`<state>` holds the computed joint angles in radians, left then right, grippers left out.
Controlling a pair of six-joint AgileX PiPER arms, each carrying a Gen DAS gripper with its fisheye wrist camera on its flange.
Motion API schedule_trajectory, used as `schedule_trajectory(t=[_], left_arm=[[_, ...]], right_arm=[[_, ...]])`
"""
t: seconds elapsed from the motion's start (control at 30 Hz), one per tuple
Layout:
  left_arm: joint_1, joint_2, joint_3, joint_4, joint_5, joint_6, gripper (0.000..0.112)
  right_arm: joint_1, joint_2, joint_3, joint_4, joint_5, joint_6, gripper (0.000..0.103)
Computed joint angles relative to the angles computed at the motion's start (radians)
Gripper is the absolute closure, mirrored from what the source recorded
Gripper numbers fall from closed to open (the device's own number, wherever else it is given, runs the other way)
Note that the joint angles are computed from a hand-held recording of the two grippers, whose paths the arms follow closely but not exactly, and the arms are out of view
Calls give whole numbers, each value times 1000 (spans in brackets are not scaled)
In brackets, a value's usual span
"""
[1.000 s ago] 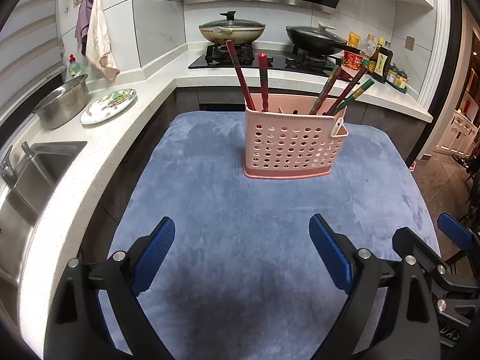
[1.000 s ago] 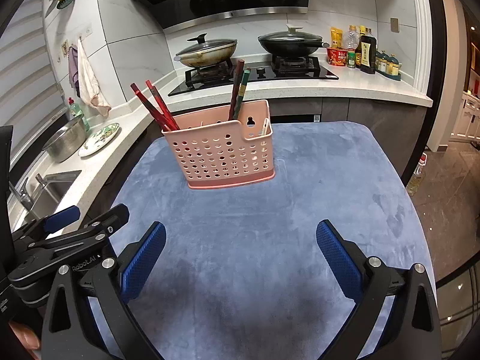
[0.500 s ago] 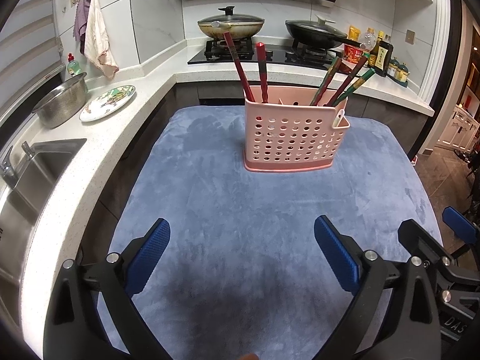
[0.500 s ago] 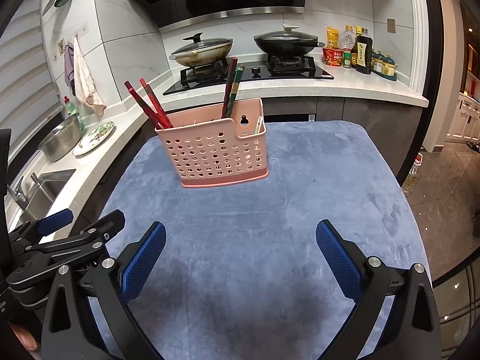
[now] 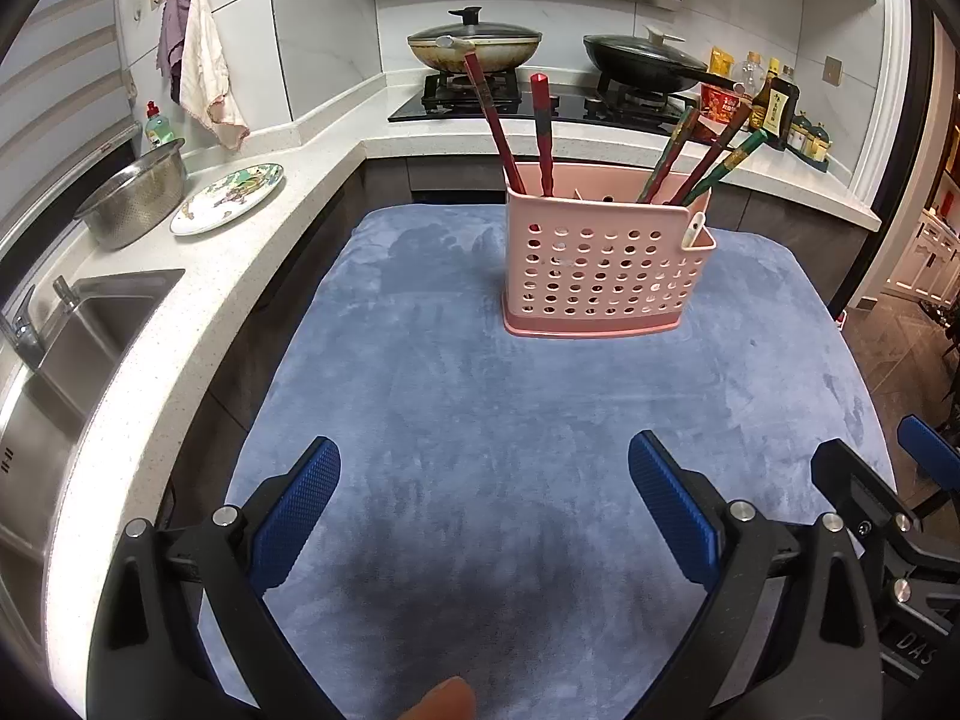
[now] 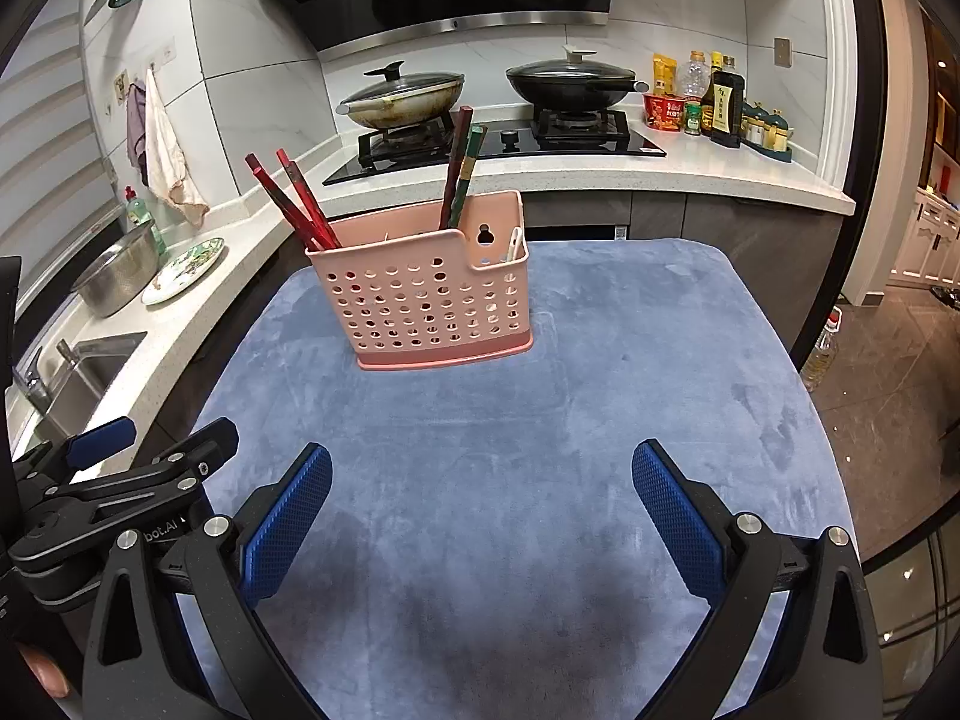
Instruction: Organize utensils
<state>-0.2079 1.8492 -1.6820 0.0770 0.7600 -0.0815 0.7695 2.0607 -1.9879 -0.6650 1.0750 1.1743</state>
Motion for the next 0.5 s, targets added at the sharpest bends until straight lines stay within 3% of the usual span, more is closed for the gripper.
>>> schedule_trajectory(t=[0.5], left_arm=[[-9, -7, 16, 86, -10, -88, 20]], right_arm=[[2, 3, 0, 9, 1, -9, 6]])
